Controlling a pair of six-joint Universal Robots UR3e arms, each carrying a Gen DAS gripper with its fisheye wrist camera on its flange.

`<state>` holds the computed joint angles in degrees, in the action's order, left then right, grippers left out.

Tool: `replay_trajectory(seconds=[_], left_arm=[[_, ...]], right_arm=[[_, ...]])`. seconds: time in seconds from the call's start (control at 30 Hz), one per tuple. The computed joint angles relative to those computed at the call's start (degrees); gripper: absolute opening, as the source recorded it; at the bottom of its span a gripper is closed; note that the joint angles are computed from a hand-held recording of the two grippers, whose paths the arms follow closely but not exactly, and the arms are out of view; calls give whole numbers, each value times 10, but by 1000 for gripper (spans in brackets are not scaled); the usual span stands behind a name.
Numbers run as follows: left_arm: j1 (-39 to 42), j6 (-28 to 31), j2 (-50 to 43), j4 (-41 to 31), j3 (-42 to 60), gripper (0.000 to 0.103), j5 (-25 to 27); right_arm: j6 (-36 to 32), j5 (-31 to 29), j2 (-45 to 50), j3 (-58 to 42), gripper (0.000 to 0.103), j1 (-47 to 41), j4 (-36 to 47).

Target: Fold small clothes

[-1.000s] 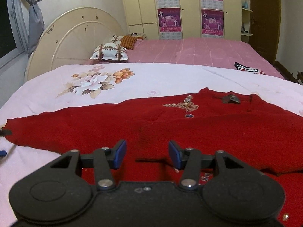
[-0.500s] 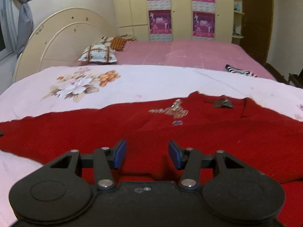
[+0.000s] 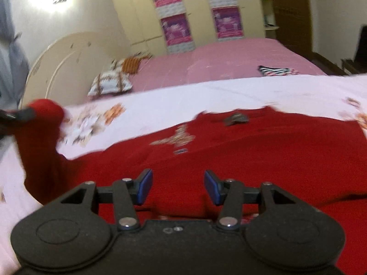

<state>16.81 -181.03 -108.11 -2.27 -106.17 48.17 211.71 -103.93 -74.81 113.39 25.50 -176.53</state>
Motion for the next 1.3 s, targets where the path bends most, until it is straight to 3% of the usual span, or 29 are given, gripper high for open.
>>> replay_trajectory(seconds=[0.1,0.27,0.33,0.37,0.43,0.47,0.5,0.53,0.63,0.77,1.0,1.07,1.13,1.3], left_arm=[[-117,4,-58,-20,56,4,57],[-250,59,-134,-198,189,5,186],[-268,59,-115,-176,164,5,216],[-271,58,-108,-176,163,12,222],[-258,39,-74,-163,132,51,209],[-239,30,-41,-126,82,81,199],[-226,10,-9,-66,33,92,200],[-216,7,10,-38,7,92,201],[-174,34,58,-54,-24,92,195],[-130,60,87,-46,-69,92,254],[-92,9,69,-106,-68,92,351],[-96,3,61,-111,-66,92,358],[-101,4,53,-114,-62,92,362],[-109,5,34,-115,-54,92,371]], right_arm=[[-7,3,-88,100,49,-46,-16],[-39,64,-234,253,50,-163,-7],[-57,101,-273,297,52,-209,-14],[-64,117,-286,316,53,-226,-23],[-72,148,-296,335,58,-252,-33],[-75,167,-298,338,58,-263,-35],[-80,184,-304,339,59,-273,-29],[-87,199,-315,342,62,-283,-19],[-97,226,-296,334,63,-283,-24],[-83,227,-228,295,66,-241,-57],[-98,96,-42,113,66,-83,-47],[-100,54,-4,62,62,-55,-14],[-109,21,14,32,35,-42,12],[-83,18,-42,97,16,-79,-35]])
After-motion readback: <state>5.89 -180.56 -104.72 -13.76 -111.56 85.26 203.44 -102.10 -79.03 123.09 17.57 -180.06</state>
